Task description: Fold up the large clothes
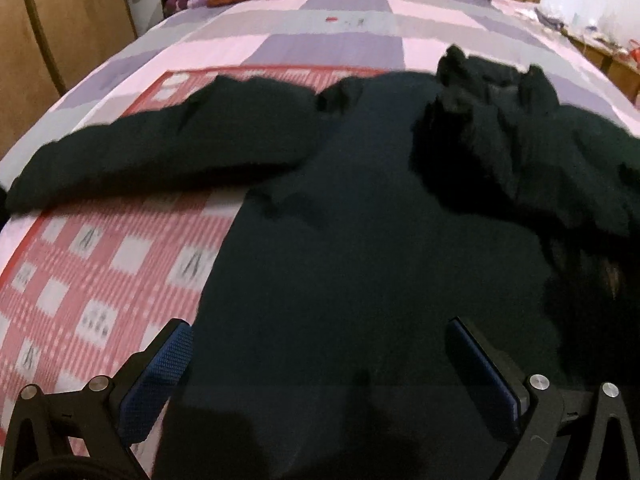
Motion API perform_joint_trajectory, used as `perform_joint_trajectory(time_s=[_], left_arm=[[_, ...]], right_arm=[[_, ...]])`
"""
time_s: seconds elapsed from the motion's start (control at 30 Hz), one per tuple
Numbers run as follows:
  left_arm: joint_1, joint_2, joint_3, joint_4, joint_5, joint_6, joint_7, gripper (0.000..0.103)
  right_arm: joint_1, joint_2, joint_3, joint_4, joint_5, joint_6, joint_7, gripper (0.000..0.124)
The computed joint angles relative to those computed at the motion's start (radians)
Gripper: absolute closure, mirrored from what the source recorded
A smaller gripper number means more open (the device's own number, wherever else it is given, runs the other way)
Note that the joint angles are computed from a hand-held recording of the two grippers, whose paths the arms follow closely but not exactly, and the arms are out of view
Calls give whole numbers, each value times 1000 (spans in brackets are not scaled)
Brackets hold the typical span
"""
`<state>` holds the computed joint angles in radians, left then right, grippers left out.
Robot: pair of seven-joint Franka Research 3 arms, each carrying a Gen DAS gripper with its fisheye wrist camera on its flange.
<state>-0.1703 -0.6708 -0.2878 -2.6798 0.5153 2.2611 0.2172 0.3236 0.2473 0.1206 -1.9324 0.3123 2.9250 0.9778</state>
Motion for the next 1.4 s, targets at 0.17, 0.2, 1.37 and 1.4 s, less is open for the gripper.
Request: perform_joint_trajectory(time_s=[0.17,0.2,1.37,1.4], left_arm=[[128,161,-18,121,73,155,46,0],[153,200,-31,154,96,173,54,0],[174,530,68,294,319,297,-72,0],[176,506,68,269,297,309,-63,0]], right_arm=[[77,27,-136,21,-208,21,245,61],[75,26,-146,16,-229,32,267,61],[-197,259,-144,301,-101,-107,81,53],[-178,241,-160,271,-124,-77,92,53]])
